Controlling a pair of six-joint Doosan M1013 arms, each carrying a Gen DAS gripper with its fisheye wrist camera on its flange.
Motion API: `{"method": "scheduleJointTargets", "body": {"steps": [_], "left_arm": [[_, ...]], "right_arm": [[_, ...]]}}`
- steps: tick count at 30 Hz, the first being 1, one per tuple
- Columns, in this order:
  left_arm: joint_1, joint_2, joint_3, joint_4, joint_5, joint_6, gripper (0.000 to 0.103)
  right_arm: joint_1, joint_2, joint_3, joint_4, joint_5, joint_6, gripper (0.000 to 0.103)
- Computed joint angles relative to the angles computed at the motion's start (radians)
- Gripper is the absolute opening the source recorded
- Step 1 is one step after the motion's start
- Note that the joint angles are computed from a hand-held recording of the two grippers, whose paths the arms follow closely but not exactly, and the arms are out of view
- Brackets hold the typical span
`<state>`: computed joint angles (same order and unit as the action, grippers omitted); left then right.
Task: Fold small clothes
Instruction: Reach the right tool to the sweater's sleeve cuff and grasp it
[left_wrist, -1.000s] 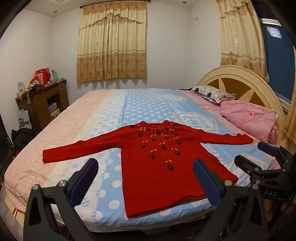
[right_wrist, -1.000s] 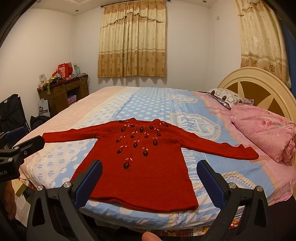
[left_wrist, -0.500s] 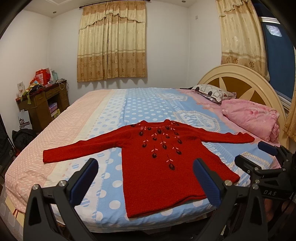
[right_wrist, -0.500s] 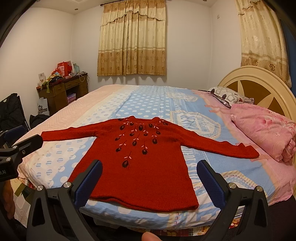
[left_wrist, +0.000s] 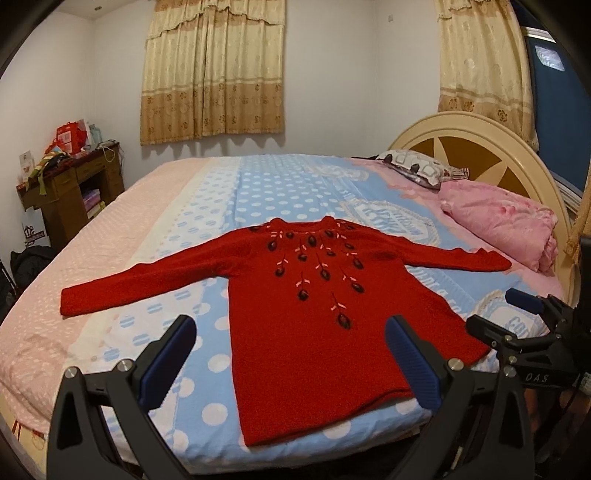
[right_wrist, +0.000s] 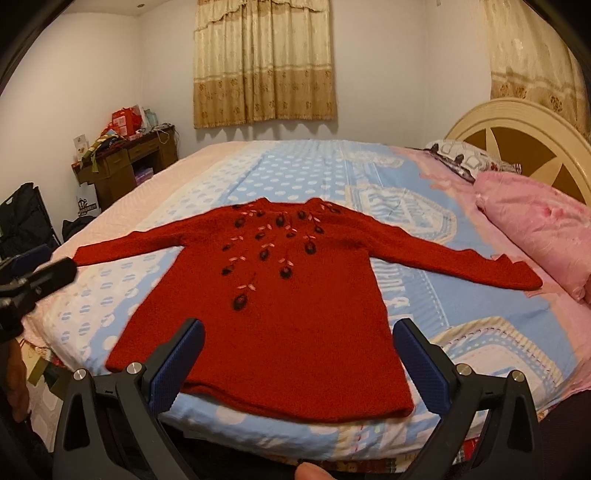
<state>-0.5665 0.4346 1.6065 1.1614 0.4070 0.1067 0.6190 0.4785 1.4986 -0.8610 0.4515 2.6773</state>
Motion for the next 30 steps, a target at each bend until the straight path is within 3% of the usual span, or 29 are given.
{"method": "scheduleJointTargets", "body": {"steps": [5,11,17,24,30], "left_arm": [[0.021,0.047,-0.068,-0.117,0.008,0.172,0.103],[0.042,0.114,-0.162,-0.116,0.052,0.257,0.103],[0.072,0.188,-0.263,-0.252,0.075,0.415,0.103],[0.089,0.26,-0.356,-0.317,0.131,0.501,0.103],[0.111,0.306,-0.422,-0.421,0.153,0.589,0.103]], "right_arm": [[-0.045,0.036,-0.029,0.052,0.034,-0.023,0.102],[-0.125,0.061,-0.05,0.115,0.049,0.003,0.102],[-0.193,0.094,-0.093,0.184,0.093,-0.016,0.102],[-0.289,0.109,-0.115,0.304,0.133,-0.035,0.072],[-0.371,0.112,-0.112,0.368,0.162,0.028,0.061]]}}
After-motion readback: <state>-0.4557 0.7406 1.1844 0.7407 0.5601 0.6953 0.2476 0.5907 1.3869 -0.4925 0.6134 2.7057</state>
